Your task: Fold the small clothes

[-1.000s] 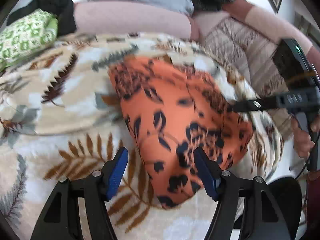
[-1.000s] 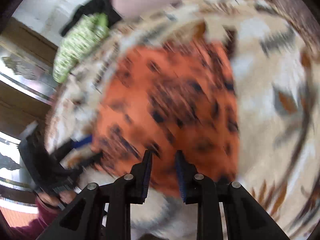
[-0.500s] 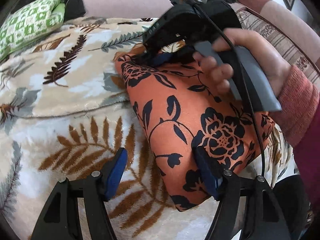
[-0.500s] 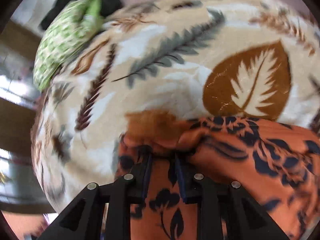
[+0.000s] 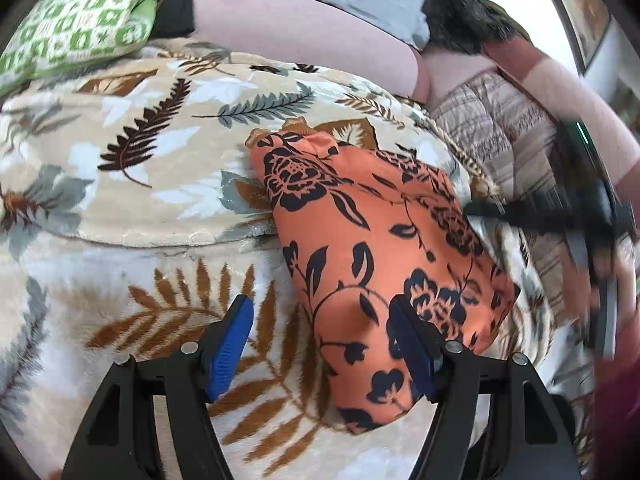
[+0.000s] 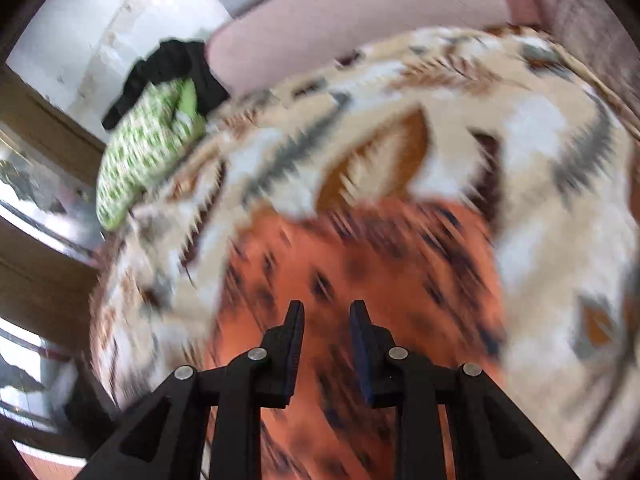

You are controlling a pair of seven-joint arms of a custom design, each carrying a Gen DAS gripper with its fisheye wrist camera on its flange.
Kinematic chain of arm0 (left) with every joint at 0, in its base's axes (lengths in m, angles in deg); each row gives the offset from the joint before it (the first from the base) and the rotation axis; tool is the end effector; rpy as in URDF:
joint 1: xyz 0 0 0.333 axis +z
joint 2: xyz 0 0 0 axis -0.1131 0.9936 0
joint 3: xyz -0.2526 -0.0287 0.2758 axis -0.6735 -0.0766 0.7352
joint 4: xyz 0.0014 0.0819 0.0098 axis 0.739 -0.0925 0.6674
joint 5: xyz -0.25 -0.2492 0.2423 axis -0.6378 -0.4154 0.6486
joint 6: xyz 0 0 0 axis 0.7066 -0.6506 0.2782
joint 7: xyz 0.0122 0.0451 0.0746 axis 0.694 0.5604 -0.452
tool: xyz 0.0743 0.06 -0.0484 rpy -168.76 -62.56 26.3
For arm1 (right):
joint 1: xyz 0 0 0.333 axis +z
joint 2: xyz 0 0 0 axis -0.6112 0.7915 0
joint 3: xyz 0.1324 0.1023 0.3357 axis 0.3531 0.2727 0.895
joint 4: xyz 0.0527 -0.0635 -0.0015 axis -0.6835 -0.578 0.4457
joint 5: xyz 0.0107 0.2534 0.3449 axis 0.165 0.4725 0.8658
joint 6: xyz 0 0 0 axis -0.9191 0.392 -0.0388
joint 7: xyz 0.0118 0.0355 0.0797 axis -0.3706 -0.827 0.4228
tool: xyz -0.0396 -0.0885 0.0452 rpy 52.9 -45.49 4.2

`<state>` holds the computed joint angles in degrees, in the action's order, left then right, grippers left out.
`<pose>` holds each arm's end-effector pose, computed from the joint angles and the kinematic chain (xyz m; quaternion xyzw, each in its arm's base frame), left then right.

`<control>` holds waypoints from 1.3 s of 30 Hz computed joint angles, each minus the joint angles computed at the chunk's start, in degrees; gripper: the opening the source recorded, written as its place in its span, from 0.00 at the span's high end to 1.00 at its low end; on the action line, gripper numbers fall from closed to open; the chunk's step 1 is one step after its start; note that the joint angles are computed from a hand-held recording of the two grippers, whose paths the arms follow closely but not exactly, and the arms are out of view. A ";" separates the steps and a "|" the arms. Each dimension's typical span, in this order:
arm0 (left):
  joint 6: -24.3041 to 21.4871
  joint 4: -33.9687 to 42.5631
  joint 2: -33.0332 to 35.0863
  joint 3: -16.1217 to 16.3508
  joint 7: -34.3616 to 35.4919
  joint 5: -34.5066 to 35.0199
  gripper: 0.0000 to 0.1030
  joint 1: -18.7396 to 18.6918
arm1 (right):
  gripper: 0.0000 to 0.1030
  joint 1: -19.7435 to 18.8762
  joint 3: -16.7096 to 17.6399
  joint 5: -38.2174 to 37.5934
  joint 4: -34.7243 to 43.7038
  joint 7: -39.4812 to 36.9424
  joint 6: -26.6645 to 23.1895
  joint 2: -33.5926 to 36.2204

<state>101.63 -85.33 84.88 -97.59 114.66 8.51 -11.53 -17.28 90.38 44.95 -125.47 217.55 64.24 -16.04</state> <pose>0.7974 -0.2709 0.4489 0.2882 -0.8885 0.3399 0.1092 0.6254 0.2729 0.4963 -0.3460 0.8947 -0.0892 0.2679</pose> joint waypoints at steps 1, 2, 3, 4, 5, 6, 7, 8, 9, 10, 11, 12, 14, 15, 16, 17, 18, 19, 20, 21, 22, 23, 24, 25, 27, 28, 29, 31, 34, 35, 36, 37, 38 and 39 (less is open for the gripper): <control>0.00 0.12 0.13 0.37 -0.55 0.76 0.31 -0.59 | 0.74 0.37 0.44 0.42 -1.75 0.28 -0.32 -1.35; 1.02 -0.82 -0.30 0.99 -0.62 2.14 0.31 -1.46 | 0.74 0.94 0.76 -0.05 -4.11 1.68 0.32 -2.96; 2.30 -2.01 -0.78 2.01 -0.72 4.38 0.31 -2.66 | 0.74 1.42 1.01 -0.86 -6.67 3.93 2.16 -4.28; 2.93 -3.53 -1.53 2.38 -0.66 5.68 0.29 -3.15 | 0.74 1.53 1.37 -0.61 -8.82 5.42 4.22 -4.98; 2.76 -3.92 -1.59 2.40 -0.88 6.26 0.29 -3.28 | 0.73 1.47 2.06 1.56 -10.91 5.54 6.86 -4.96; 2.23 -3.78 -1.39 2.12 -1.63 5.80 0.29 -2.93 | 0.73 1.38 2.73 0.80 -13.03 7.47 10.01 -4.64; 1.03 -2.69 -0.86 2.09 -2.28 6.00 0.29 -2.86 | 0.73 2.93 1.39 -3.98 -13.70 11.29 10.63 -4.69; -0.20 -1.75 -0.40 2.00 -2.56 6.20 0.29 -2.72 | 0.73 4.34 0.32 -8.72 -13.48 14.22 9.65 -4.92; -1.18 -1.04 -0.04 1.87 -2.56 6.21 0.29 -2.45 | 0.73 3.84 1.25 -9.43 -12.78 13.73 8.13 -4.77; -1.50 -0.78 0.09 1.79 -2.55 6.16 0.29 -2.30 | 0.74 3.28 2.05 -6.12 -11.83 10.38 6.31 -4.69; -1.51 -0.75 0.18 1.67 -2.21 6.05 0.29 -2.12 | 0.74 2.76 2.60 -2.95 -11.01 7.59 5.04 -4.58; -1.06 -1.33 -0.04 1.54 -1.35 6.01 0.29 -1.94 | 0.74 2.12 2.98 0.47 -9.98 4.57 3.72 -4.46; -0.45 -2.14 -0.51 1.41 -0.34 5.86 0.29 -1.79 | 0.74 1.92 1.99 -0.91 -7.50 4.90 2.03 -3.93; -0.64 -1.90 -0.34 1.44 -0.54 5.84 0.29 -1.88 | 0.74 2.13 1.32 -3.72 -6.50 6.67 1.06 -3.73; -0.80 -2.41 -0.69 1.43 -0.39 5.64 0.28 -1.59 | 0.74 2.46 0.43 -7.75 -5.11 9.59 -0.81 -3.45; -1.07 -2.20 -0.60 1.47 -0.49 5.65 0.28 -1.64 | 0.74 2.53 -0.61 -12.10 -3.65 13.02 -2.56 -2.91; -1.08 -2.06 -0.51 1.52 -0.32 5.79 0.27 -1.73 | 0.74 2.12 -1.06 -13.86 -3.08 14.68 -2.52 -2.46; -0.88 -2.06 -0.50 1.56 -0.07 5.90 0.26 -1.80 | 0.74 1.31 -1.68 -14.83 -2.36 16.01 -1.72 -1.47; -0.50 -2.38 -0.66 1.49 0.52 5.91 0.26 -1.76 | 0.74 0.62 -2.01 -14.76 -1.53 16.31 -1.60 -0.51; -0.27 -2.61 -0.79 1.42 1.00 5.85 0.26 -1.70 | 0.74 0.01 -2.51 -14.61 -0.32 16.62 -2.67 0.86; -0.13 -2.68 -0.81 1.31 1.62 5.79 0.26 -1.65 | 0.74 -0.35 -2.81 -14.14 0.44 16.64 -4.39 1.92; -0.29 -2.45 -0.68 1.24 1.97 5.75 0.26 -1.65 | 0.73 -1.15 -2.86 -12.45 1.55 14.91 -6.79 3.40; -0.85 -1.78 -0.33 1.33 2.00 5.94 0.26 -1.75 | 0.71 -1.31 -3.77 -9.68 1.16 12.98 -6.89 4.31; -1.61 -0.97 0.07 1.41 1.72 6.07 0.26 -1.85 | 0.70 -3.48 -2.70 -7.23 -0.65 12.70 -3.79 4.40; -3.72 0.83 0.98 1.58 0.76 6.22 0.26 -1.82 | 0.69 -2.97 -4.84 -9.08 -3.80 19.88 2.35 3.17; -4.33 1.34 1.23 1.60 0.54 6.25 0.26 -1.80 | 0.69 -3.17 -4.67 -8.36 -3.75 19.89 2.15 2.68; -4.83 1.65 1.35 1.61 0.49 6.27 0.26 -1.70 | 0.69 -3.19 -4.09 -7.59 -2.96 18.27 0.08 2.24; -5.76 2.16 1.51 1.55 0.60 6.14 0.26 -1.38 | 0.69 -2.12 -3.47 -8.86 -1.54 17.24 -3.92 1.63; -7.13 3.30 1.89 1.40 0.77 5.36 0.26 -0.50 | 0.69 -0.48 -2.18 -12.36 -1.29 16.46 -3.06 0.16; -6.50 3.50 1.93 1.54 0.52 5.03 0.26 -0.29 | 0.69 0.06 -1.65 -13.24 -1.55 16.21 -2.09 -0.34; -4.89 3.28 1.78 1.90 0.13 4.99 0.26 -0.29 | 0.69 0.80 -1.01 -13.82 -1.65 16.01 -2.11 -0.82; -3.53 3.01 1.67 2.16 -0.27 5.01 0.26 -0.27 | 0.69 1.68 -0.33 -14.23 -1.63 16.02 -2.89 -1.19; -2.63 3.15 1.78 2.35 -0.99 5.05 0.26 -0.27 | 0.69 2.52 0.31 -14.52 -1.51 16.03 -3.91 -1.42; -2.65 4.02 2.33 2.48 -2.12 5.12 0.26 -0.27 | 0.69 3.36 0.86 -14.94 -1.67 16.67 -4.34 -1.61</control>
